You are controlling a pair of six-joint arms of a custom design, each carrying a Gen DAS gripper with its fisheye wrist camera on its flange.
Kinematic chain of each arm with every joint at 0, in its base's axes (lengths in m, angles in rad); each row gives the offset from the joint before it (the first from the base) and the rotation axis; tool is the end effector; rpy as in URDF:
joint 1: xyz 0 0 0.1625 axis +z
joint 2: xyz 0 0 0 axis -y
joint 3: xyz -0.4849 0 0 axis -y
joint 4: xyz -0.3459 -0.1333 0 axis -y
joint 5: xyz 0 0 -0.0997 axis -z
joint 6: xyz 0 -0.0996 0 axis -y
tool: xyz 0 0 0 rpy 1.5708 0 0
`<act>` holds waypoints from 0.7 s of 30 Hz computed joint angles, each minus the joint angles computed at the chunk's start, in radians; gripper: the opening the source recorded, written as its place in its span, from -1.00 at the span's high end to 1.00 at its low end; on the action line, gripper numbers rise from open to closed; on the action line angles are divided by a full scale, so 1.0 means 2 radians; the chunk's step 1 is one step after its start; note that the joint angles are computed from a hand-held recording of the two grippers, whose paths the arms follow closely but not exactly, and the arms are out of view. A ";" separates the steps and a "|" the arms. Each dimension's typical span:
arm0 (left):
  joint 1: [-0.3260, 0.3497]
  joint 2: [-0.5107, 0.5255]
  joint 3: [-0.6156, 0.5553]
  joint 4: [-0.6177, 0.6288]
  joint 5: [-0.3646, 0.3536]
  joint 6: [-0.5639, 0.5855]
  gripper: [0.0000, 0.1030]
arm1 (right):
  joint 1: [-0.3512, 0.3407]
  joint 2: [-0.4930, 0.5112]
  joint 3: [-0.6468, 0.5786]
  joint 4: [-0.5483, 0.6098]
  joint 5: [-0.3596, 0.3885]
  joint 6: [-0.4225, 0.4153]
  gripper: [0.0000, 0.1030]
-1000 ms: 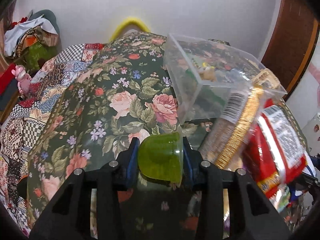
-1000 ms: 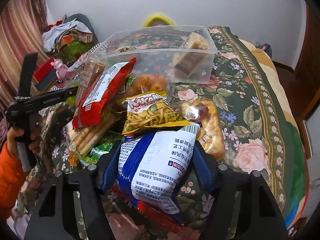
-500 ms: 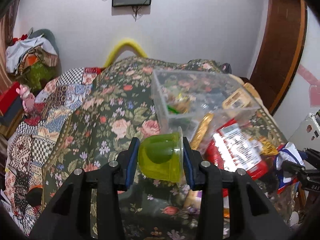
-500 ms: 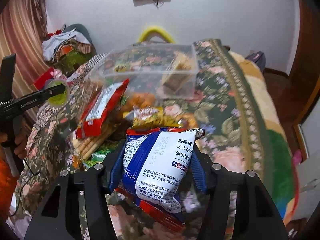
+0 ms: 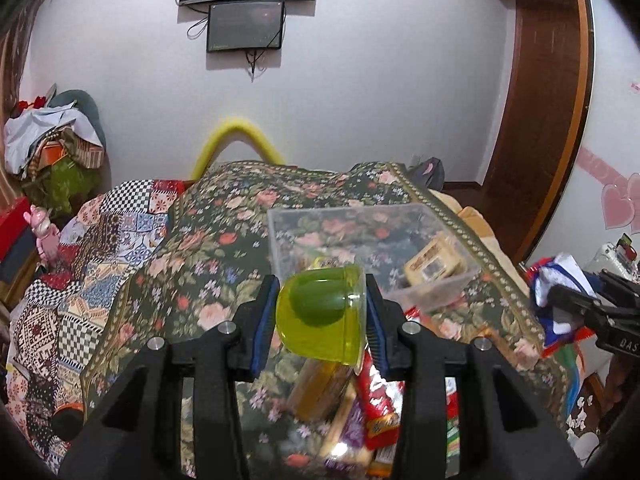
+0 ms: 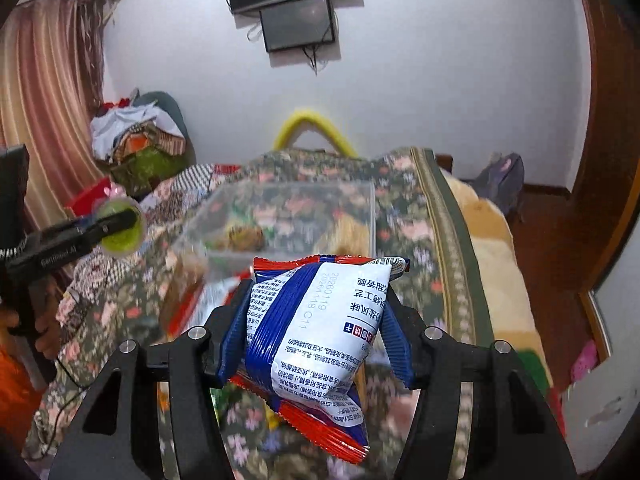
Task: Organize snacks
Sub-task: 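Lower the biscuit pack into the box with the right gripper while the left carries the jelly cup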
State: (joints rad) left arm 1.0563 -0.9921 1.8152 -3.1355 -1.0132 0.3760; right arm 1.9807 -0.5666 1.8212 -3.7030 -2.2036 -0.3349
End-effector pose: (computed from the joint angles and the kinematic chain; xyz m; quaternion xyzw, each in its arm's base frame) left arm -0.1486 -0.6408 0.3198 0.2959 0.8516 -0.3653 0.2318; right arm 0.3242 -0.5593 0.1194 0.1899 -0.8495 0.4140 0.2663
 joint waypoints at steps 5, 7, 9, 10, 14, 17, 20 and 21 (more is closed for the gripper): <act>-0.002 0.016 -0.022 0.004 -0.003 0.006 0.22 | -0.002 0.011 -0.041 0.005 0.018 -0.024 -0.08; -0.002 0.026 -0.036 0.007 -0.004 0.008 0.22 | -0.006 0.015 -0.057 0.012 0.027 -0.030 -0.08; -0.001 0.036 -0.050 0.009 -0.004 0.011 0.22 | -0.010 0.019 -0.073 0.024 0.036 -0.029 -0.08; 0.000 0.040 -0.056 0.011 -0.004 0.012 0.22 | -0.012 0.022 -0.080 0.030 0.038 -0.029 -0.08; 0.005 0.060 -0.086 0.027 -0.010 0.012 0.22 | -0.019 0.036 -0.114 0.055 0.044 -0.032 -0.08; 0.009 0.076 -0.110 0.042 -0.011 0.014 0.22 | -0.024 0.047 -0.136 0.074 0.043 -0.035 -0.08; 0.014 0.092 -0.130 0.061 -0.012 0.015 0.22 | -0.031 0.053 -0.158 0.107 0.047 -0.027 -0.08; 0.016 0.096 -0.137 0.070 -0.013 0.014 0.22 | -0.033 0.057 -0.167 0.118 0.044 -0.027 -0.08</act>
State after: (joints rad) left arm 1.0879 -0.7993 1.5407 -2.9947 -1.0399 0.4032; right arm 1.9152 -0.4529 1.4864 -3.4680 -2.1151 -0.3884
